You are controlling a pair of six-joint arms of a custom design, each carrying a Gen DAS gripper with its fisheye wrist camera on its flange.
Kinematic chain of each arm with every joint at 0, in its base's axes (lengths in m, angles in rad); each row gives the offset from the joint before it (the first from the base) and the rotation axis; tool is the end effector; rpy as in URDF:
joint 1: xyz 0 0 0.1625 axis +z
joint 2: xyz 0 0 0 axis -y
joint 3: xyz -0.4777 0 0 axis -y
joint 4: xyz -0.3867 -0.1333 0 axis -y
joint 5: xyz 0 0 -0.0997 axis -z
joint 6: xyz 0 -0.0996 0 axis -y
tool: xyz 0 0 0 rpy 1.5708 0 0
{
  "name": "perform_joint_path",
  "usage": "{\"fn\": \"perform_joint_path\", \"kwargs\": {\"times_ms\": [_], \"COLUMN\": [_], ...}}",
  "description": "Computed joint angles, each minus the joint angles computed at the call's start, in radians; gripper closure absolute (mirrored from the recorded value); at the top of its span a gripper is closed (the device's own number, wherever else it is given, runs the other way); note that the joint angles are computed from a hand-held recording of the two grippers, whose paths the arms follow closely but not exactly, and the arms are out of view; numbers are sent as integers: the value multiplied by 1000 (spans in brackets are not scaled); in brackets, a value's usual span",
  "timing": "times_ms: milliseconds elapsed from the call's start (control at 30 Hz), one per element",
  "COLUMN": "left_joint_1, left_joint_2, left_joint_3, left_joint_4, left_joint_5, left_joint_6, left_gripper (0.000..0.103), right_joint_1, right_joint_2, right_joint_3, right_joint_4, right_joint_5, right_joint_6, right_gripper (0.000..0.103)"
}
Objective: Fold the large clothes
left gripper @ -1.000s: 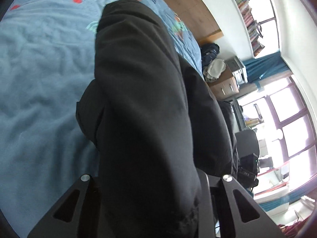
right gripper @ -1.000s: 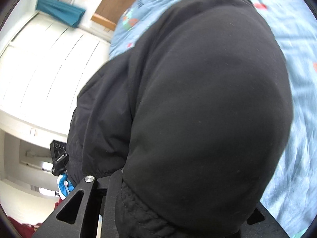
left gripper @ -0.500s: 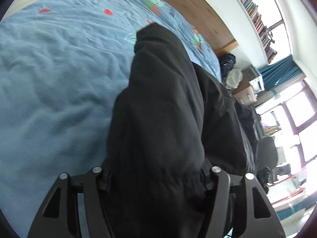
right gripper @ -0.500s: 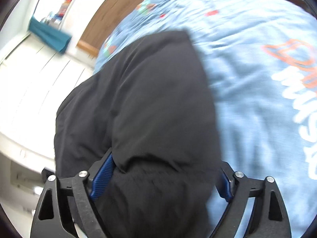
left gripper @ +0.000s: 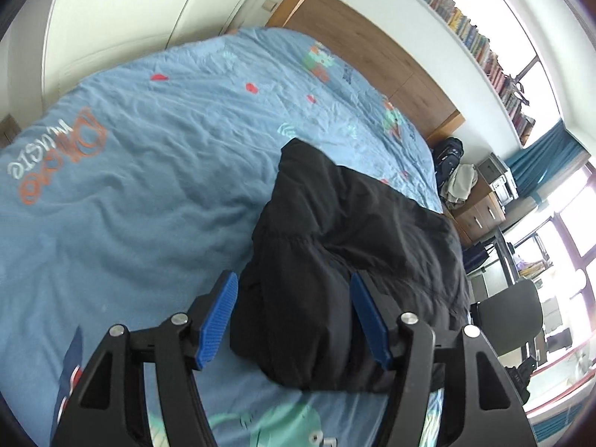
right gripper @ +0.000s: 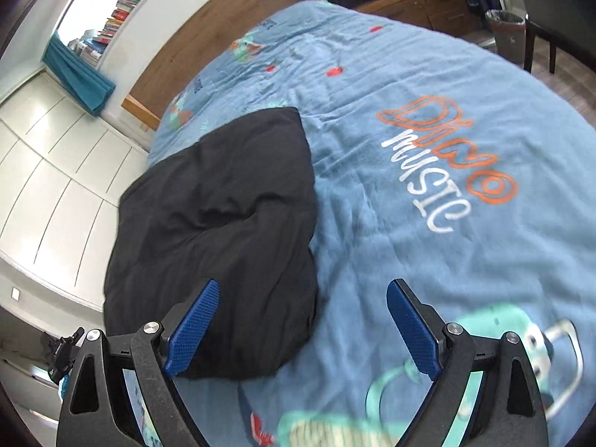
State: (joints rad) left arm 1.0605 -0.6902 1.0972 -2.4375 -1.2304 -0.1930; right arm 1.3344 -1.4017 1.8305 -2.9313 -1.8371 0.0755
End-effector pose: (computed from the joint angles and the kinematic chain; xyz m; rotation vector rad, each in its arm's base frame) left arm -0.2720 -0.8270 0.2737 0.3400 2.8567 -0.8016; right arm -0.0291 -0.5779 0.4953 -0.5631 -2.4811 1.2448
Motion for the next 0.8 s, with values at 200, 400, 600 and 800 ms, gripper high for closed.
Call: {"fn": "perform_joint_path", "kwargs": {"times_ms": [200,400,600,800], "left_joint_1": [-104,-226,-359,-480], "left_joint_2": [-198,-370,-480,-543], "left_joint_3": [262,519,712,837], "left_joint_4": [-105,-232,-270,-289], "left_joint_5": [104,240,396,539], "left_joint_6": [17,59,52,62], "left_gripper": [25,21,20,20], "right_joint_1": [115,244,345,418], "right_joint_2": [-119,-193,-213,-203], "right_joint_3": [139,269,370,433], "right_joint_4": [-44,-132,-238,-333], "right_joint_5": [-106,-215,-321,-408], "right_joint_6": [10,27,18,11], "right_gripper": [7,2,1,1]}}
